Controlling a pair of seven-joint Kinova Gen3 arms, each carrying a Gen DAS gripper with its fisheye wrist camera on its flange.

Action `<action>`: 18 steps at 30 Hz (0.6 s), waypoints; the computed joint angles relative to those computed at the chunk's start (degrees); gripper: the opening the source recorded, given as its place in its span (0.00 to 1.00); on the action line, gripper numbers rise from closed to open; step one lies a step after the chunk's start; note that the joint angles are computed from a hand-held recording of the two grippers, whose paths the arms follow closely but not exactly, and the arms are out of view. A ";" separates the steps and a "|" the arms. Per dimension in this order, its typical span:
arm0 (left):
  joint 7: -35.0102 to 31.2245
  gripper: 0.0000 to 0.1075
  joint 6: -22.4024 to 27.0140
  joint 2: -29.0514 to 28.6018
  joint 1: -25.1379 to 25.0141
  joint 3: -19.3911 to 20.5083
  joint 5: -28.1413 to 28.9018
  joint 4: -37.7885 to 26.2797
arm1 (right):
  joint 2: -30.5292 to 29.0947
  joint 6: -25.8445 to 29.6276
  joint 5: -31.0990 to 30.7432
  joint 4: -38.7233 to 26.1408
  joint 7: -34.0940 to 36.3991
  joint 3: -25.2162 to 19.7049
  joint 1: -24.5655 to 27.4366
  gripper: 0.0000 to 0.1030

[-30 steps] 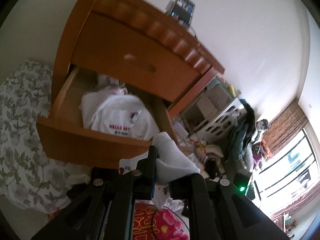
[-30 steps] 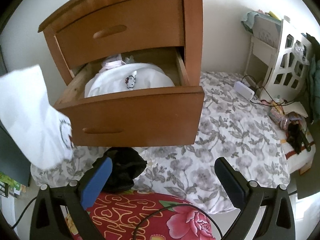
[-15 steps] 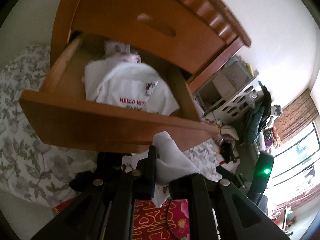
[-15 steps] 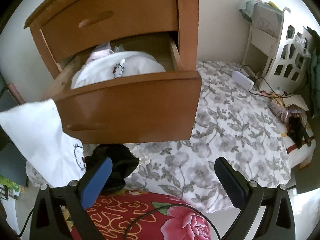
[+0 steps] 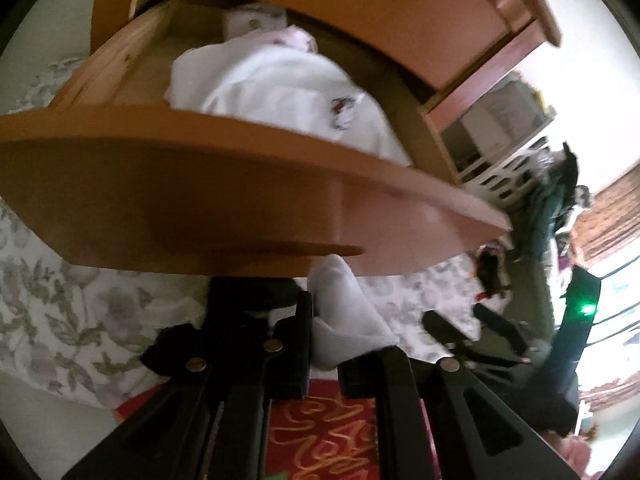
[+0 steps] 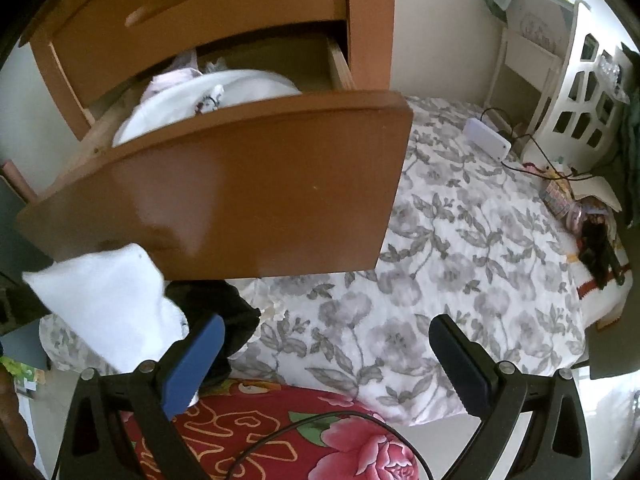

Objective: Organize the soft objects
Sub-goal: 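Lower the white cloth onto the red cushion with the left gripper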

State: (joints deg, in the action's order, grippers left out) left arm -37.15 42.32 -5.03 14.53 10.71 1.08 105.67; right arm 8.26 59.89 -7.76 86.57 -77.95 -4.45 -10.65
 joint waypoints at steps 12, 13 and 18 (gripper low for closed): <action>2.77 0.09 4.52 4.05 0.94 -0.62 -2.96 -0.06 | 1.73 0.30 1.97 -0.54 -1.22 -0.06 -0.80 1.00; 2.79 0.09 4.62 4.20 0.94 -0.80 -2.86 0.11 | 1.89 0.31 2.15 -0.56 -1.34 -0.05 -0.88 1.00; 2.84 0.09 4.70 4.93 0.78 -1.48 -2.28 1.15 | 2.77 0.64 2.91 -1.05 -1.77 -0.08 -1.20 1.00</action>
